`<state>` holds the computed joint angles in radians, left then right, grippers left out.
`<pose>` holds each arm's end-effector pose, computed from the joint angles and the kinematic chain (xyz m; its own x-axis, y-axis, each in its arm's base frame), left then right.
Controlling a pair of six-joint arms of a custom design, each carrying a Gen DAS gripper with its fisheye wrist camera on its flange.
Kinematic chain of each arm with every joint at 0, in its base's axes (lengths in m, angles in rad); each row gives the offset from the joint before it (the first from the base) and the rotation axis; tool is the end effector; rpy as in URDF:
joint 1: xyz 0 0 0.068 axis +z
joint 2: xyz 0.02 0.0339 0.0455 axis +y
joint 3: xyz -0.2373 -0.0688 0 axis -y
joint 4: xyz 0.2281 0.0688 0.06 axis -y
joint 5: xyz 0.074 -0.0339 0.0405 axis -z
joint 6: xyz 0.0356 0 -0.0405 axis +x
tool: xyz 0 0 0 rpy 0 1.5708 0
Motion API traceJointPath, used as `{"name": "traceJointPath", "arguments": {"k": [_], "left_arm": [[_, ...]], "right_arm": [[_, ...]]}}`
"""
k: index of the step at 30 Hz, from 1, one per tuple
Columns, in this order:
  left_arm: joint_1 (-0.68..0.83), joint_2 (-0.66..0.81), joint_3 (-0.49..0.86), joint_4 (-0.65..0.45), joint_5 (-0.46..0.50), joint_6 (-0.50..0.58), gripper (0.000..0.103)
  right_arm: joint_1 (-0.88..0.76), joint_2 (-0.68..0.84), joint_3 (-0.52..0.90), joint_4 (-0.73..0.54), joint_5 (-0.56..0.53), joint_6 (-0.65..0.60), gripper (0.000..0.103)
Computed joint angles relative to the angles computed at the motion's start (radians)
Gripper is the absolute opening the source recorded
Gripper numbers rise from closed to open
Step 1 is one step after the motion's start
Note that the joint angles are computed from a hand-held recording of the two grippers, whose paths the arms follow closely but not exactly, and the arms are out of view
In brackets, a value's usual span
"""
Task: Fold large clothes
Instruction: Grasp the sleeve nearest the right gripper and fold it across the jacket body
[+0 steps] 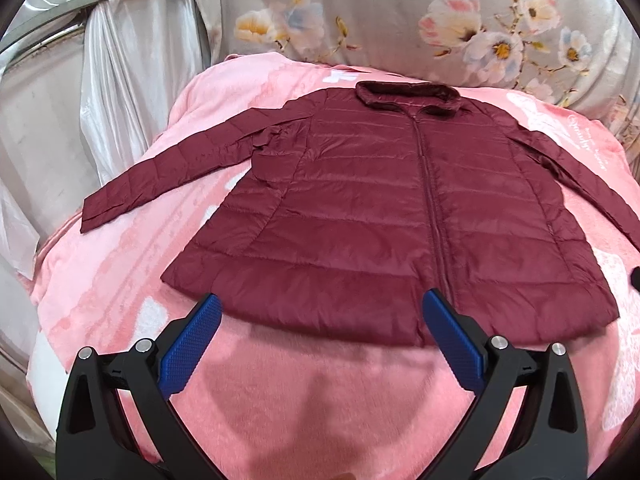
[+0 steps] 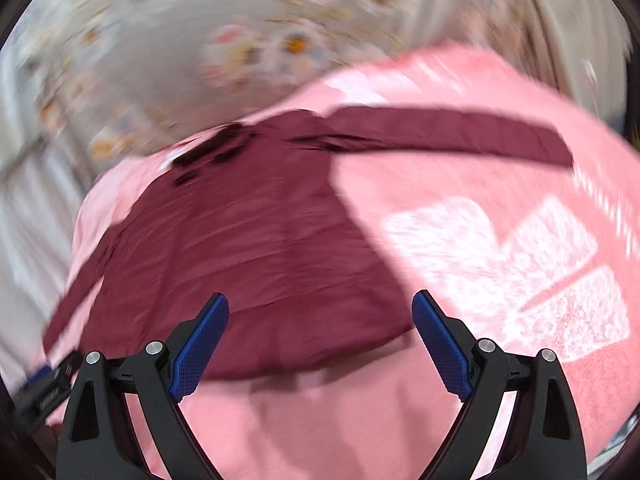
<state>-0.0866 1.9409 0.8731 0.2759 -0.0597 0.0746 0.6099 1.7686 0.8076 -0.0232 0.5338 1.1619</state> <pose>0.3442 -0.0278 0.0859 -0.7037 0.1358 -0.6974 0.0973 0.9907 0.0947 0.2599 0.1595 0.1064 -0.5121 0.6058 -0.6089 0.5221 0.7824 0.3394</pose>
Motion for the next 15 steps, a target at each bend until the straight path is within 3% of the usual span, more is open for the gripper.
{"name": "traceJointPath", "arguments": {"k": [7,11,15], "left_arm": [[0.009,0.15,0.215,-0.085,-0.006,-0.014,0.098],[0.026,0.243,0.358,-0.156,0.037,-0.047,0.098],[0.022,0.33,0.472,-0.181,0.001,-0.064,0.098]], "right_arm": [[-0.452,-0.082,-0.247,0.232,-0.192,-0.093,0.09],[-0.702,0.01,-0.275,0.39,-0.312,-0.145,0.09],[-0.833,0.102,-0.263,0.518,-0.37,-0.158,0.091]]}}
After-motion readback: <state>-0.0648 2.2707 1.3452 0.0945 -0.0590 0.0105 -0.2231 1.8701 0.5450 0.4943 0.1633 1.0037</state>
